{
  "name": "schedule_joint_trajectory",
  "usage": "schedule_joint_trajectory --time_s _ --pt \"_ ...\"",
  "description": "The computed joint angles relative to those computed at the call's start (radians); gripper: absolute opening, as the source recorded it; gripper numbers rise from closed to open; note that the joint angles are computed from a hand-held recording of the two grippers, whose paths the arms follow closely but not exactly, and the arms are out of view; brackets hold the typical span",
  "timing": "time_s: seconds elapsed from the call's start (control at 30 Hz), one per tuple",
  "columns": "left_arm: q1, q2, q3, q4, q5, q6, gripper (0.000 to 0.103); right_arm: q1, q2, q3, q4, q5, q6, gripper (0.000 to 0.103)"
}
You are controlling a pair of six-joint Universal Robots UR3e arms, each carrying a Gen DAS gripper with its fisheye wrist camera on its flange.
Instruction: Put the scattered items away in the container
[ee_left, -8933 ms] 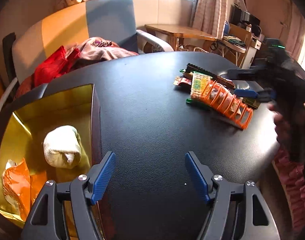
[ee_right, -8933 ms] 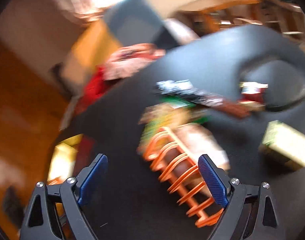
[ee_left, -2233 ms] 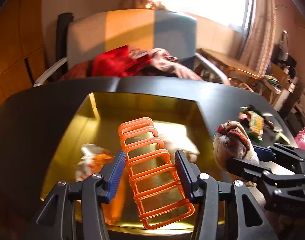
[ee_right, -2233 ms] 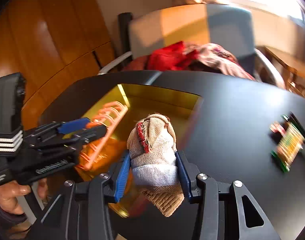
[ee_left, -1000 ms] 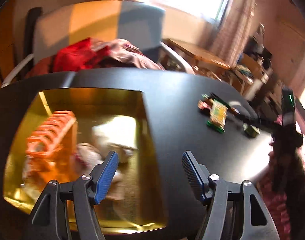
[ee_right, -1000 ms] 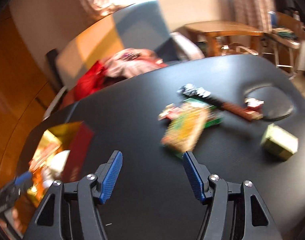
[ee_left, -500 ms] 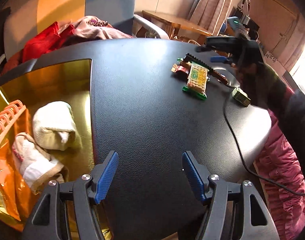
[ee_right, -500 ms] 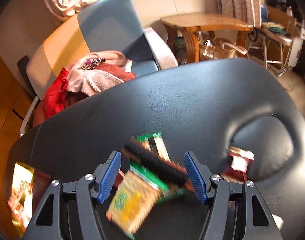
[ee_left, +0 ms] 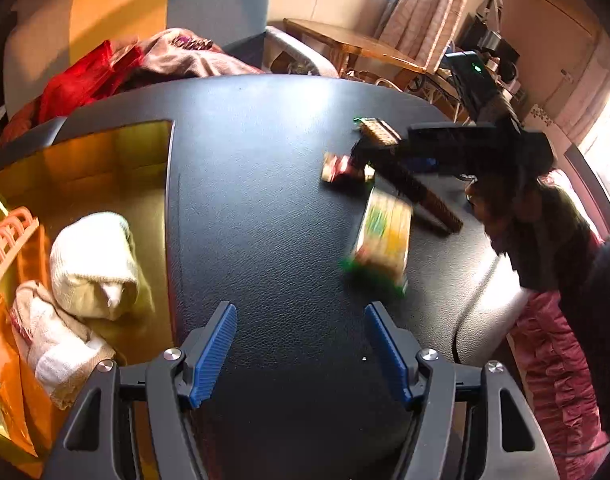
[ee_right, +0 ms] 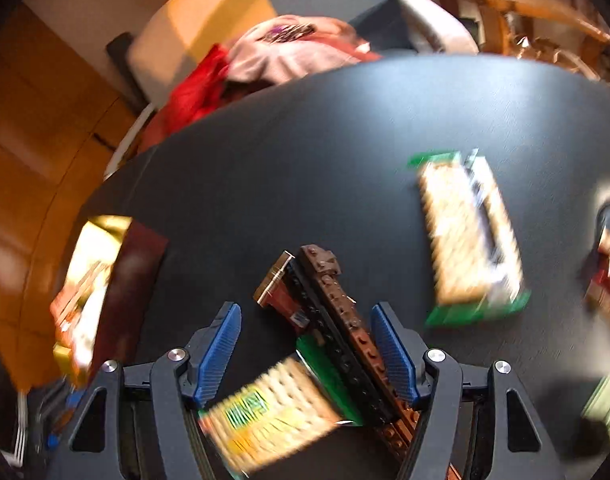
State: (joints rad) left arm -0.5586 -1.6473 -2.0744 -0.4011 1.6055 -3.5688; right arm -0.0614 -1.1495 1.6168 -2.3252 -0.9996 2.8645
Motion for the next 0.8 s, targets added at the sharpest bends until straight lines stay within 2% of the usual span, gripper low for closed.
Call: schedule_joint_trajectory --time_s 0.2,0.33,0.47,0.6,0.8 --pt "-0.053 -0.108 0.161 -0.059 0.013 0.100 0.068 -0.118 -0.288 0.370 -0.132 0.083 0.000 0.072" --pt "-0.075 -0.225 0.325 -0.126 0.004 0.166 0.068 -0.242 -0.478 0.551 -0.129 0.121 -0.032 0.073" --pt "-0.067 -0.334 0.461 -0.191 -0.034 0.176 0.068 -0.343 -0.617 0.669 -0.089 0.123 -0.087 0.073" --pt "-0.073 -0.417 0.564 -0.244 -0.041 0.167 0.068 -0.463 -0.756 0.751 0.034 0.138 -0.203 0.073" --pt "-0.083 -0.504 0.674 -0.295 -0.027 0.187 0.068 -0.500 -0.774 0.798 0.015 0.134 -0.227 0.073"
